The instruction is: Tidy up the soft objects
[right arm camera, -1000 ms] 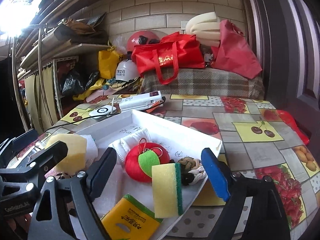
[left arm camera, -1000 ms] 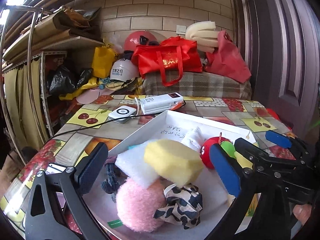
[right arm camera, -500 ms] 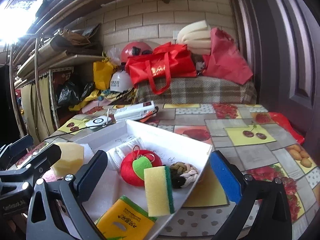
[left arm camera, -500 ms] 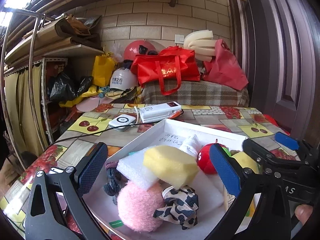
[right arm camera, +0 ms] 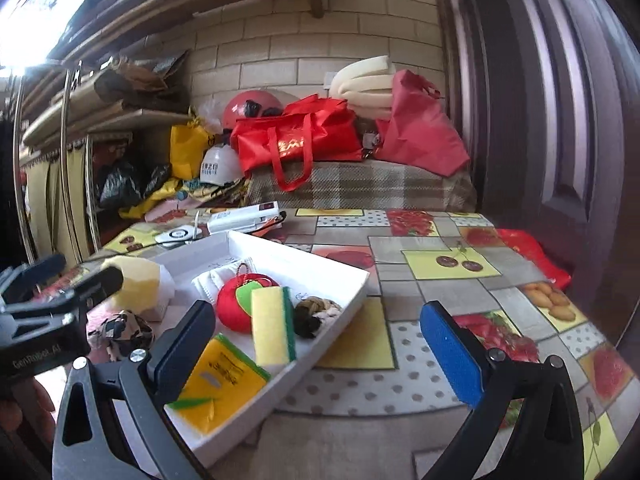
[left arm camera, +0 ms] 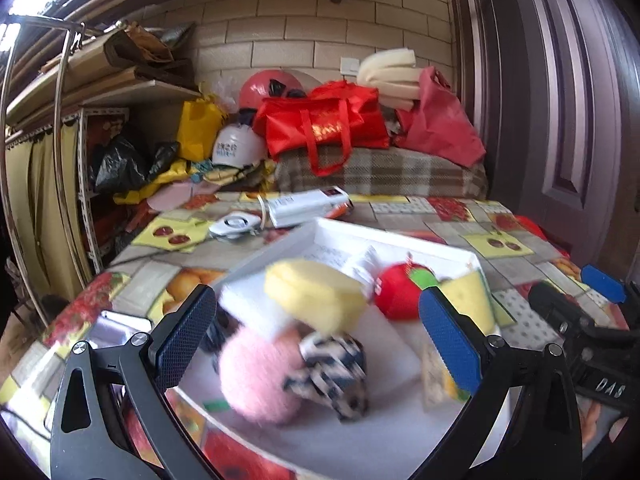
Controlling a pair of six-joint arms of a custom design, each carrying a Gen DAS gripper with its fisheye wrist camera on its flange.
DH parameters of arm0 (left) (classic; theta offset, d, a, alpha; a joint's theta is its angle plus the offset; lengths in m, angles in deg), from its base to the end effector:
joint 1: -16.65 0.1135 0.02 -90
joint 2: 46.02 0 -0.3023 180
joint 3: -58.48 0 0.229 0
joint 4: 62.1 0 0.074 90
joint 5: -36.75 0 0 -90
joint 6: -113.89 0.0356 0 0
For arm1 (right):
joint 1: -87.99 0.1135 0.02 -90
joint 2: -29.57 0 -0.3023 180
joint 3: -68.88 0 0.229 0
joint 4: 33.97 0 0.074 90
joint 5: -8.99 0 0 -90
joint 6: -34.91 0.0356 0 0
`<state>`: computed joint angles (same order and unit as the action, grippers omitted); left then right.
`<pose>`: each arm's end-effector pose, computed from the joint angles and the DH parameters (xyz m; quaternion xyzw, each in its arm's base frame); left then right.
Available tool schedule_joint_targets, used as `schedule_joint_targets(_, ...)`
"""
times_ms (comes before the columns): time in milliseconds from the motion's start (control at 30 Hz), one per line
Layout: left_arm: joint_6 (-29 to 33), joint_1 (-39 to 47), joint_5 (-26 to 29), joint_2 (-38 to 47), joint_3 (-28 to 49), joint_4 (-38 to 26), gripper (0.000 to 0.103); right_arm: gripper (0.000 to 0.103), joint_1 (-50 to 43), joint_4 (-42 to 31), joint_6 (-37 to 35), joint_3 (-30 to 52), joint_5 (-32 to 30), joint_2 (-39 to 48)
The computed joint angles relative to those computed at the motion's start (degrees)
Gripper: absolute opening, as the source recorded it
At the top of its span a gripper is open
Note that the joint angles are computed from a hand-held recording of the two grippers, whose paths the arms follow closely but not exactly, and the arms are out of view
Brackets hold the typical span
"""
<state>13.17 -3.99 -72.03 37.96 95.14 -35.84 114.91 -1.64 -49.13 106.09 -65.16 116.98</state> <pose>0.2324 -0.0753 0.2071 -0.0217 0.8183 -0.0214 0.5740 0.2326 0.1072 0.2063 -0.0658 0.8020 0.0581 0.5908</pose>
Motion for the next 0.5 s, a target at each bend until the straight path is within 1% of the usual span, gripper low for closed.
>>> schedule_joint_targets(100, -1.44, -3.87, -3.06, -2.73, -1.16, -3.01, 0.102, 0.103, -1.55, 0.51, 0.03, -3.25, -1.52, -3.27)
schedule_joint_targets(233, -3.22, -10.94, -8.02, -6.07, -1.41, -9.33, 0.102, 0.103, -4.00, -3.06, 0.17, -6.23, -2.82, -8.44)
schedule_joint_targets(300, -4.55, -13.94, -10.92, -7.25, -1.22, -12.07, 0.102, 0.103, -6.26, -5.52, 0.93, -7.68, -4.59, -11.77)
schedule_joint_targets(367, -7.36, -16.56, -14.00, -8.77, -0.62, -16.16, 0.102, 0.103, -10.08, -8.22, 2.70, -9.05, -8.21, -16.00)
schedule_joint_targets(400, -9.24, -17.82, -15.85, -9.59, -0.31, -18.57, 0.102, 0.103, -11.73, -7.21, 3.57, -10.28, -9.56, -17.51)
schedule_joint_targets(467, -11.41, -19.75, -18.42, -10.89, -0.35, -20.92, 0.102, 0.103, -15.98, -2.98, 6.04, -14.14, -12.10, -21.93)
schedule_joint_targets(500, -12.07, -20.80, -19.78, -11.52, -0.60, -21.37, 0.102, 0.103, -16.80, -1.79, 6.53, -15.65, -12.25, -24.02)
